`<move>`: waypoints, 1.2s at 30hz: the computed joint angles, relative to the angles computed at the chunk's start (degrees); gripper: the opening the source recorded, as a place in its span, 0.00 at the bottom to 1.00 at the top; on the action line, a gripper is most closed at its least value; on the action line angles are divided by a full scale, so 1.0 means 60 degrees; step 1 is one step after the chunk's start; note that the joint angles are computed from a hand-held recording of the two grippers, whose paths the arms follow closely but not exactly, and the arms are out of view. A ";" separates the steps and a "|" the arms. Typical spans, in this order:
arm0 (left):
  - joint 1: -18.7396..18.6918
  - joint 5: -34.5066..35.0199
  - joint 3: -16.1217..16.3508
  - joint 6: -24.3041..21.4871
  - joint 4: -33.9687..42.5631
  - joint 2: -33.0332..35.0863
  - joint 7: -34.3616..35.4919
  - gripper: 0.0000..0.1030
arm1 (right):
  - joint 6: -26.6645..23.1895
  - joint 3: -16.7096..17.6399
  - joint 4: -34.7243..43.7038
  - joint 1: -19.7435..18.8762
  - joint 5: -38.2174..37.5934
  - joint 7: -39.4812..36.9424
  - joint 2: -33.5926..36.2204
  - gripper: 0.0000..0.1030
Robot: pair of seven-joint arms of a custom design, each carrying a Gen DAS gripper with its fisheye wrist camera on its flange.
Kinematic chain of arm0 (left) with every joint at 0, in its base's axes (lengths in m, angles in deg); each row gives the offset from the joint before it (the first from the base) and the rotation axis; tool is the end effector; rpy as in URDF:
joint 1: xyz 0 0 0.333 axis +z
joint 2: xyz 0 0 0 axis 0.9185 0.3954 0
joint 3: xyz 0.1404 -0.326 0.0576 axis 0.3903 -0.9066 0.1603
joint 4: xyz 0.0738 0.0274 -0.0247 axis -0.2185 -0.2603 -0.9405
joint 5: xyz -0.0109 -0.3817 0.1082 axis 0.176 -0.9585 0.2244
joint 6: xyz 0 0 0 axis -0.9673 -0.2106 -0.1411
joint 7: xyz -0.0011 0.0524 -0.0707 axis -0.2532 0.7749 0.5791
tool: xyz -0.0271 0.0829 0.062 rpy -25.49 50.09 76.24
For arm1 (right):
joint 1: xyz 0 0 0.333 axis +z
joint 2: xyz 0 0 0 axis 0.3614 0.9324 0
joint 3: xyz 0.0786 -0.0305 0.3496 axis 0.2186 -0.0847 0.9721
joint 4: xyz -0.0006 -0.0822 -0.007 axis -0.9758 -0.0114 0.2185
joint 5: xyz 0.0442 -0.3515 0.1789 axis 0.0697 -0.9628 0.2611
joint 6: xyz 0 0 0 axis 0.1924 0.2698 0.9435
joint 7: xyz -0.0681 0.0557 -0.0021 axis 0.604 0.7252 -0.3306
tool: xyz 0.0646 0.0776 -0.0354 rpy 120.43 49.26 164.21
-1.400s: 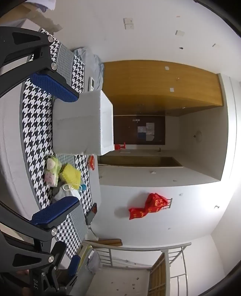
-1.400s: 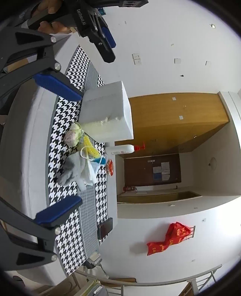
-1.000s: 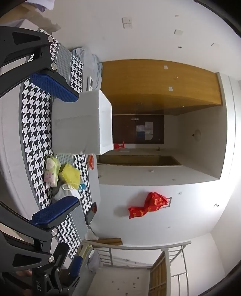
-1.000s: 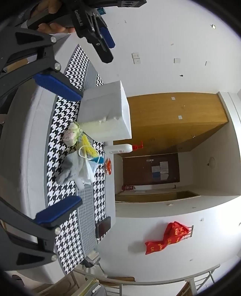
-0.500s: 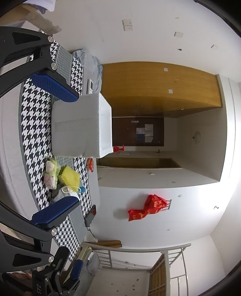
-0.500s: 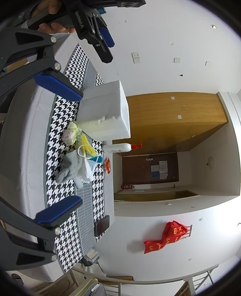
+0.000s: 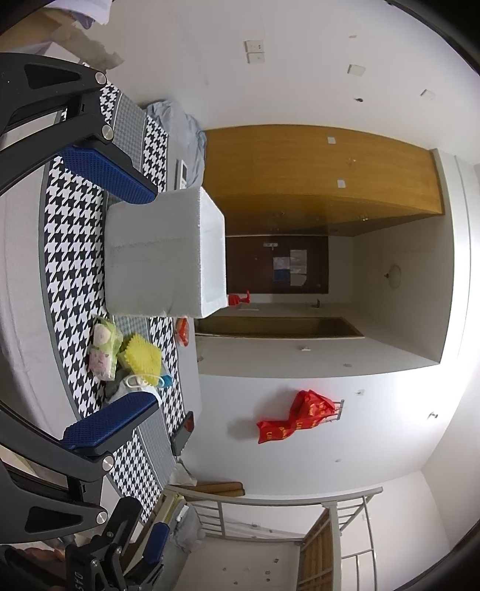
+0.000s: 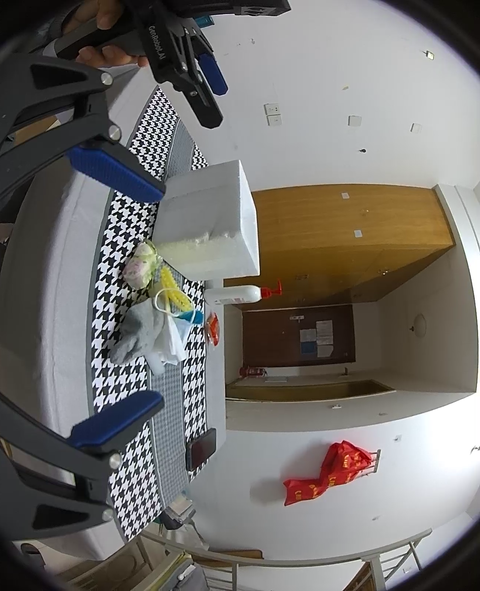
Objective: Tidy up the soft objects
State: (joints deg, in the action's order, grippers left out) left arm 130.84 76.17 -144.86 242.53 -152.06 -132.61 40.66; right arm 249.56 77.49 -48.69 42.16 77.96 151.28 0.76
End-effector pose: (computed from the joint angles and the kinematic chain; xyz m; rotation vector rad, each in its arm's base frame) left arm 0.4597 -0.2384 0.5265 -1.4530 1.1950 -0.9907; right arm 0.5438 0.3280 0.5179 -1.6470 0.9056 -0.6277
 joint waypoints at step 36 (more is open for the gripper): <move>0.0258 0.0193 -0.0211 0.0111 0.0313 0.0412 0.0078 0.99 | -0.0133 0.0122 0.0233 -0.0146 0.0262 -0.0192 0.0201 1.00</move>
State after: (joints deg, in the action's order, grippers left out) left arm 132.39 77.33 -146.13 243.19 -150.18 -130.13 41.12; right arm 248.77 78.22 -47.29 41.29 79.53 150.13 1.96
